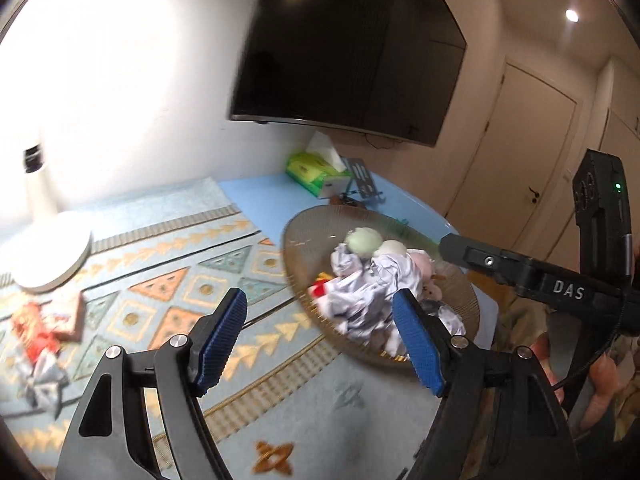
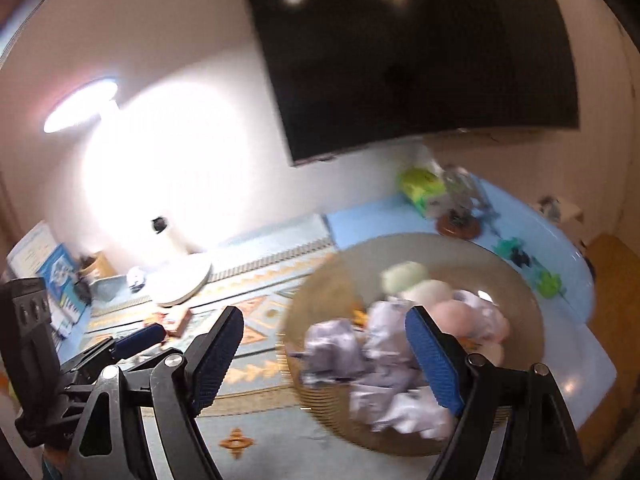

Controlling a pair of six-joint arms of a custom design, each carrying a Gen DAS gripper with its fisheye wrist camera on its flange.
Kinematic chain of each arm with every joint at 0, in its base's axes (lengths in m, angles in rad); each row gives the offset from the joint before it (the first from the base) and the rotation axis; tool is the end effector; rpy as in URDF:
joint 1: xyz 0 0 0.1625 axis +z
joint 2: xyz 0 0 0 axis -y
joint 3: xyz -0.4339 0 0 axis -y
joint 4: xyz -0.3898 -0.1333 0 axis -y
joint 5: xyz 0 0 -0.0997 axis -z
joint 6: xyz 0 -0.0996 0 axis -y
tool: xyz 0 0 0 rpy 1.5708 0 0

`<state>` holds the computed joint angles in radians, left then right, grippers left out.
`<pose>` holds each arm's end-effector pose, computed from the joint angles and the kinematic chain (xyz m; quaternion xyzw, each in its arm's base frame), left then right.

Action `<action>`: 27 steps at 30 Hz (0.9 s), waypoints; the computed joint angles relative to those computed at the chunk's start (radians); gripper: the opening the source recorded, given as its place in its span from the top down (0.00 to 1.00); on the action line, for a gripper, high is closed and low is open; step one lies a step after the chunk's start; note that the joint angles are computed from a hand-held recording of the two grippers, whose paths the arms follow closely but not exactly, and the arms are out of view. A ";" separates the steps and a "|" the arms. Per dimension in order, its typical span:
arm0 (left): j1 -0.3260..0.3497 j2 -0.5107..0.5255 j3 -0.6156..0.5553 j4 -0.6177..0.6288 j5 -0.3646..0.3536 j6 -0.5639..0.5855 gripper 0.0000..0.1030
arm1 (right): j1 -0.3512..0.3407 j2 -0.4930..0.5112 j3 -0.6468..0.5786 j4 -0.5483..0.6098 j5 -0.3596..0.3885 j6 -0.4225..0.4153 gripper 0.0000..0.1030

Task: Organize objects
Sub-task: 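Move both open grippers back toward the plaid bow and snack bag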

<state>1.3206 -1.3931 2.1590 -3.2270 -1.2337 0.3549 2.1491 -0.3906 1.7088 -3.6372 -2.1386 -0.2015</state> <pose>0.0389 -0.5192 0.3377 0.1962 0.8709 -0.4160 0.1734 0.4105 -0.4830 -0.0434 0.2450 -0.8654 0.3934 0.1904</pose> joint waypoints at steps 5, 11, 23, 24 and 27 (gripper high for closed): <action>0.043 -0.144 0.080 -0.036 0.003 0.020 0.28 | 0.065 0.098 -0.093 0.051 0.029 -0.080 0.17; 0.139 -0.206 0.137 -0.182 0.149 0.049 0.28 | 0.038 0.260 -0.242 0.251 0.171 -0.072 0.17; 0.294 -0.138 0.065 -0.138 0.191 -0.036 0.28 | 0.001 0.362 -0.376 0.395 0.136 -0.044 0.17; 0.298 -0.145 0.072 -0.142 0.179 -0.035 0.28 | 0.001 0.361 -0.373 0.390 0.139 -0.043 0.17; 0.297 -0.147 0.075 -0.133 0.178 -0.038 0.28 | 0.005 0.365 -0.369 0.357 0.134 -0.062 0.17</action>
